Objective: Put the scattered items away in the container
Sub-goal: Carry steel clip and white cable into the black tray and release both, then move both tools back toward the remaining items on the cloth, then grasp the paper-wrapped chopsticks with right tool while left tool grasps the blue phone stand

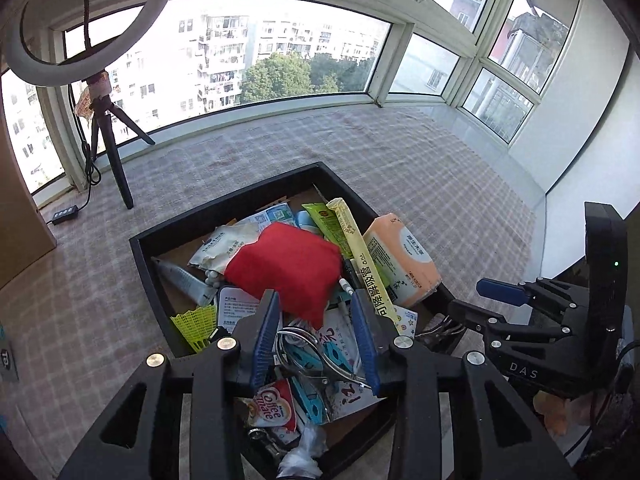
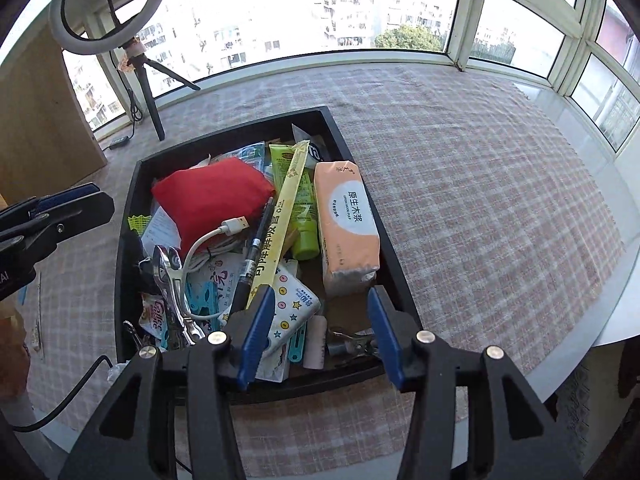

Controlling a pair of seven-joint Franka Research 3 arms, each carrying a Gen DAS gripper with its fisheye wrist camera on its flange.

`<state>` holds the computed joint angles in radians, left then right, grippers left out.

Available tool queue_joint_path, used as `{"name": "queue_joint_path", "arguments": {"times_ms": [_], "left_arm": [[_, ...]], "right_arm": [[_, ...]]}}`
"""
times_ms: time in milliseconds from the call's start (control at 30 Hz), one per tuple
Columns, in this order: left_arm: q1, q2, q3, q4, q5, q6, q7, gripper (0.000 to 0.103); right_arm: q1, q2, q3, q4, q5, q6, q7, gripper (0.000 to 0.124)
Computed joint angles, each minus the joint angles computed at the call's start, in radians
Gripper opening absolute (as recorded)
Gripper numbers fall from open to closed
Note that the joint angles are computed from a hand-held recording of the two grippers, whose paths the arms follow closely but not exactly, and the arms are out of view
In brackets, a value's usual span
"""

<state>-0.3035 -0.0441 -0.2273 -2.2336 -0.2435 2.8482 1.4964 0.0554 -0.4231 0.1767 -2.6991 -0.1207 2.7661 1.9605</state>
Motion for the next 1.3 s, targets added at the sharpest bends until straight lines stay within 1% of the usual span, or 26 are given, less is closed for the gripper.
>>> {"name": "queue_joint_path", "arguments": {"times_ms": [100, 200, 267, 367, 533, 633, 700, 900, 1000, 1133, 1200, 1300], "left_arm": [[0.008, -0.038, 0.016, -0.039, -0.016, -0.001, 0.008, 0.035], [0.014, -0.084, 0.038, -0.085, -0.01, 0.002, -0.01, 0.035], [0.025, -0.12, 0.052, -0.122, 0.013, 0.008, -0.033, 0.035], [0.043, -0.179, 0.082, -0.182, 0.044, 0.012, -0.063, 0.035], [0.077, -0.279, 0.146, -0.288, 0.083, 0.013, -0.104, 0.035], [0.114, -0.34, 0.18, -0.354, 0.117, 0.005, -0.127, 0.035], [0.141, -0.378, 0.202, -0.394, 0.141, -0.005, -0.136, 0.035], [0.245, -0.479, 0.277, -0.5, 0.2, -0.042, -0.136, 0.034], [0.272, -0.518, 0.343, -0.538, 0.188, -0.057, -0.093, 0.034], [0.344, -0.554, 0.388, -0.57, 0.204, -0.073, -0.028, 0.036], [0.378, -0.552, 0.42, -0.576, 0.205, -0.08, 0.015, 0.036], [0.425, -0.522, 0.466, -0.57, 0.199, -0.089, 0.094, 0.041]], "right_arm": [[0.012, 0.009, 0.007, 0.013, 0.002, 0.011, 0.005, 0.048], [0.02, 0.027, 0.028, 0.034, -0.01, 0.026, 0.017, 0.048], [0.043, 0.044, 0.03, 0.051, -0.004, 0.04, 0.014, 0.048], [0.063, 0.079, 0.053, 0.089, -0.017, 0.056, 0.027, 0.048], [0.121, 0.164, 0.078, 0.17, -0.05, 0.066, 0.04, 0.048], [0.173, 0.232, 0.079, 0.236, -0.064, 0.066, 0.043, 0.048], [0.204, 0.279, 0.083, 0.279, -0.094, 0.065, 0.066, 0.048], [0.323, 0.431, 0.068, 0.435, -0.133, 0.031, 0.093, 0.048], [0.385, 0.51, 0.055, 0.528, -0.139, 0.007, 0.106, 0.051], [0.478, 0.624, 0.029, 0.676, -0.154, -0.047, 0.129, 0.054], [0.524, 0.678, 0.014, 0.75, -0.154, -0.078, 0.133, 0.055], [0.6, 0.761, -0.017, 0.868, -0.158, -0.129, 0.151, 0.056]]}}
